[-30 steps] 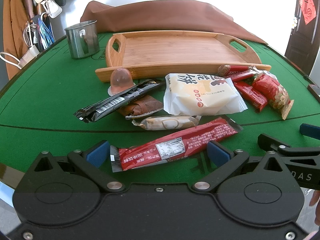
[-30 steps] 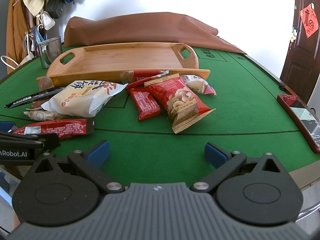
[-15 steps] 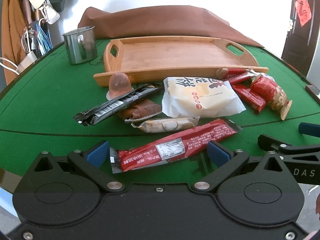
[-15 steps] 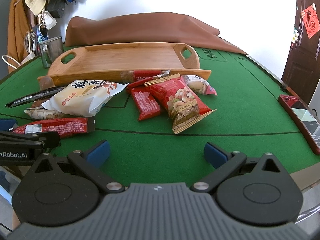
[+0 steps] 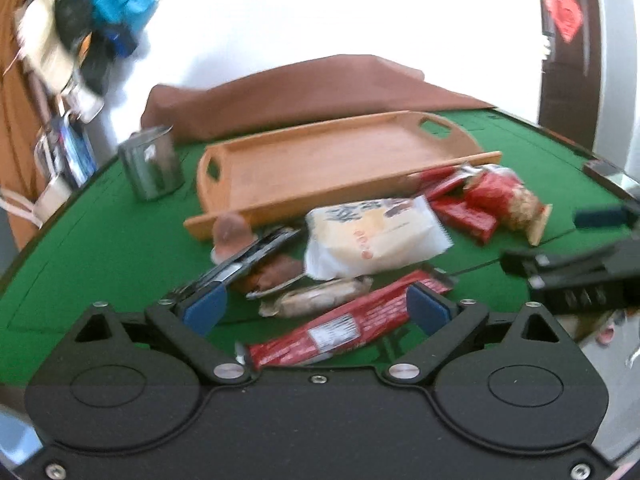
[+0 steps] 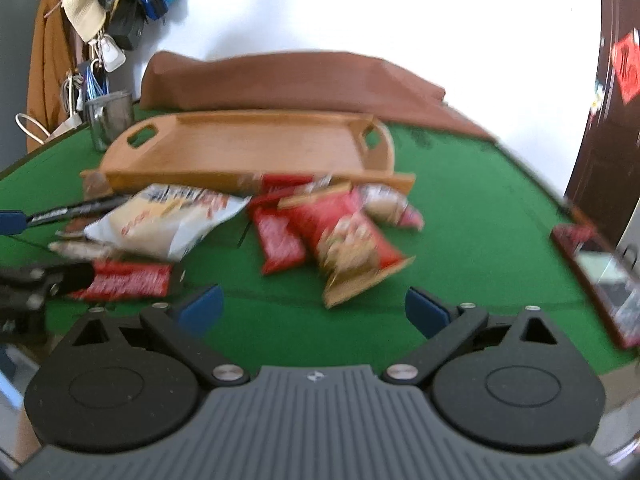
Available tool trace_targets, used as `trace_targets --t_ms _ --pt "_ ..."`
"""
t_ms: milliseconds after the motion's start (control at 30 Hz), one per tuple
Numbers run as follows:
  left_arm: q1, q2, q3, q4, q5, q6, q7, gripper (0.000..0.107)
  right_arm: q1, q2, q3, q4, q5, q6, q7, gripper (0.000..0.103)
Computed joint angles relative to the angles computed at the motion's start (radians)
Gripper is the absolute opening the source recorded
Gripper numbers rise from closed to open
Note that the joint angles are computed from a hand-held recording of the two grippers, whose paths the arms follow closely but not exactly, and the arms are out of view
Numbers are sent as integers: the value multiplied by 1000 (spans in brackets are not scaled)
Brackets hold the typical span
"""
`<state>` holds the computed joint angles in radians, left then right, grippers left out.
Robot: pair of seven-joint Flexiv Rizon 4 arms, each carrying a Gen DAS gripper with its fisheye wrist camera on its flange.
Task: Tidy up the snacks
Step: 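Grasp the long red snack stick with the left tool while the right tool grasps the red nut bag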
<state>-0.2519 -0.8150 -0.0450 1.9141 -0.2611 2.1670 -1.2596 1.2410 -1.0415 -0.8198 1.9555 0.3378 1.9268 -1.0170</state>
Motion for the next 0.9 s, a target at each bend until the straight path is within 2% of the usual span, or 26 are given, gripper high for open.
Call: trace_targets --t_ms 133,267,367,467,567,733,900 --pt "49 7 -50 -5 78 -47 -4 89 1 -30 -46 -20 -4 -4 -13 99" --pt "67 8 -61 -6 112 -89 -5 77 0 -62 -90 -43 -23 -24 -30 93" --pt "112 13 -101 -4 152 -126 -20 66 -17 -68 -99 -66 -52 -44 -43 90" --pt "139 21 -123 1 176 -153 -39 56 -50 -46 -72 -85 -85 -60 -49 85" --pt "146 29 -125 6 194 -165 -47 52 -86 -17 -36 -102 -114 -68 -52 82" --pt "177 38 -152 12 231 -188 -51 51 -126 18 3 -126 -170 -116 -55 82" --pt "155 31 -130 -4 220 -203 -48 52 -227 100 125 -135 -245 -133 -43 81"
